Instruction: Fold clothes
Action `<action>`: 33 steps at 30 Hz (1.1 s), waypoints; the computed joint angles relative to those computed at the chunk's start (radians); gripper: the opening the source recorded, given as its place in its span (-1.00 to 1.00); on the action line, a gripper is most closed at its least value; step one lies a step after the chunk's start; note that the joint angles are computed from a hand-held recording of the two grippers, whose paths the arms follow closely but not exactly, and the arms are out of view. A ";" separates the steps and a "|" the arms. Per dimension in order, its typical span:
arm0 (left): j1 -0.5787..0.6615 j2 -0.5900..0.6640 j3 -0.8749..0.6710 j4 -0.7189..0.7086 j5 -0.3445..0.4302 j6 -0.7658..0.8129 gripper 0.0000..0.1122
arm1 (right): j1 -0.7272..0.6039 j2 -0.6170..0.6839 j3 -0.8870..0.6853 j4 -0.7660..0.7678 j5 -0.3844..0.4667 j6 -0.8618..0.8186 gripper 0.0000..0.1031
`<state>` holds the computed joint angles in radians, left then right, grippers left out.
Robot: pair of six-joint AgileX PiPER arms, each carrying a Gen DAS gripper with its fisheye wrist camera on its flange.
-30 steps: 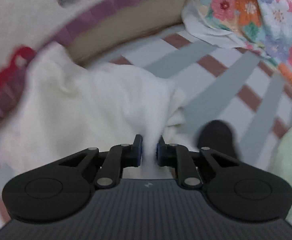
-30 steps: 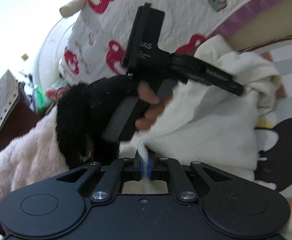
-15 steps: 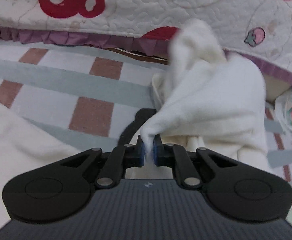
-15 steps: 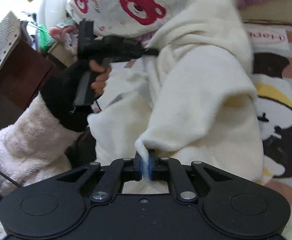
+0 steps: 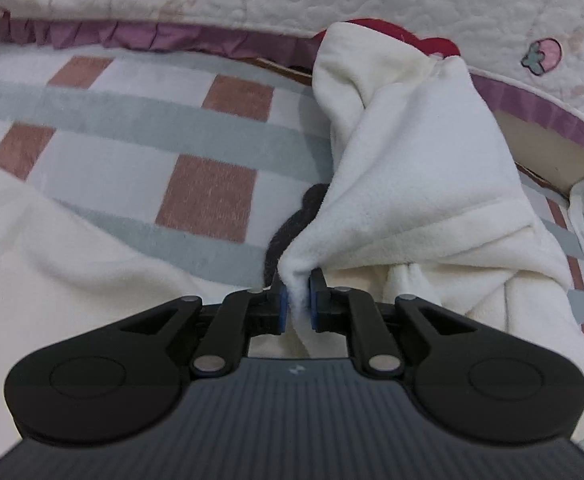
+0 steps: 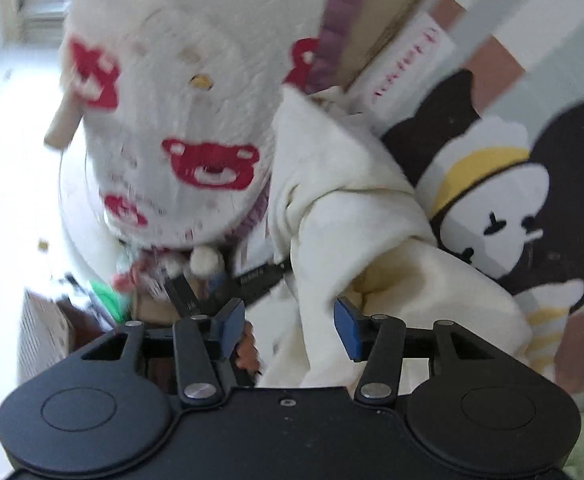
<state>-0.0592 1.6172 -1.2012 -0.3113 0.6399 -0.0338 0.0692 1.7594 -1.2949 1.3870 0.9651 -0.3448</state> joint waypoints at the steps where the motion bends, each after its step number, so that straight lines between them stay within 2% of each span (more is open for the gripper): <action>1: 0.001 0.003 0.001 -0.004 -0.001 -0.001 -0.80 | 0.001 0.017 -0.022 -0.036 0.002 0.042 0.09; 3: -0.006 0.010 0.000 0.008 -0.003 -0.025 -0.77 | 0.013 0.056 -0.055 -0.076 -0.008 0.128 0.13; 7: 0.024 0.038 0.007 -0.070 0.001 -0.009 -0.73 | 0.023 0.116 -0.008 0.104 -0.050 0.134 0.13; 8: 0.027 0.038 0.010 -0.079 0.000 -0.002 -0.73 | 0.030 0.133 -0.029 0.101 -0.073 0.151 0.17; 11: 0.032 0.037 0.009 -0.102 0.006 0.026 -0.73 | 0.064 0.185 -0.140 -0.040 -0.146 0.275 0.25; 12: 0.043 0.039 -0.001 -0.131 0.033 0.053 -0.71 | 0.074 0.210 -0.184 -0.083 -0.149 0.310 0.25; 14: 0.080 0.050 -0.037 -0.214 0.138 0.125 -0.69 | 0.089 0.254 -0.237 -0.068 -0.116 0.331 0.23; 16: 0.101 0.025 -0.047 -0.287 0.197 0.234 -0.48 | 0.110 0.279 -0.276 -0.050 -0.104 0.320 -0.42; 17: 0.109 0.007 -0.049 -0.323 0.221 0.295 -0.45 | 0.125 0.274 -0.290 -0.058 -0.122 0.295 -0.85; 18: 0.098 -0.024 -0.045 -0.320 0.214 0.333 -0.43 | 0.142 0.259 -0.305 -0.106 -0.154 0.275 -0.84; 20: 0.043 -0.096 -0.015 -0.275 0.124 0.375 -0.40 | 0.190 0.208 -0.330 -0.258 -0.232 0.237 -0.85; 22: -0.001 -0.147 0.040 -0.350 0.005 0.510 -0.36 | 0.241 0.168 -0.364 -0.412 -0.279 0.206 -0.85; 23: -0.015 -0.155 0.052 -0.381 -0.017 0.558 -0.34 | 0.268 0.155 -0.386 -0.478 -0.280 0.189 -0.85; 25: -0.031 -0.147 0.039 -0.379 0.015 0.573 -0.09 | 0.312 0.138 -0.416 -0.531 -0.258 0.151 -0.85; 29: -0.044 -0.147 0.023 -0.361 0.066 0.605 -0.07 | 0.354 0.116 -0.410 -0.441 -0.175 0.061 -0.85; 31: -0.030 -0.160 0.009 -0.332 0.084 0.607 -0.07 | 0.364 0.105 -0.399 -0.448 -0.119 0.021 -0.85; 33: -0.010 -0.201 0.017 -0.367 0.092 0.704 -0.07 | 0.363 0.094 -0.368 -0.447 -0.094 -0.008 -0.85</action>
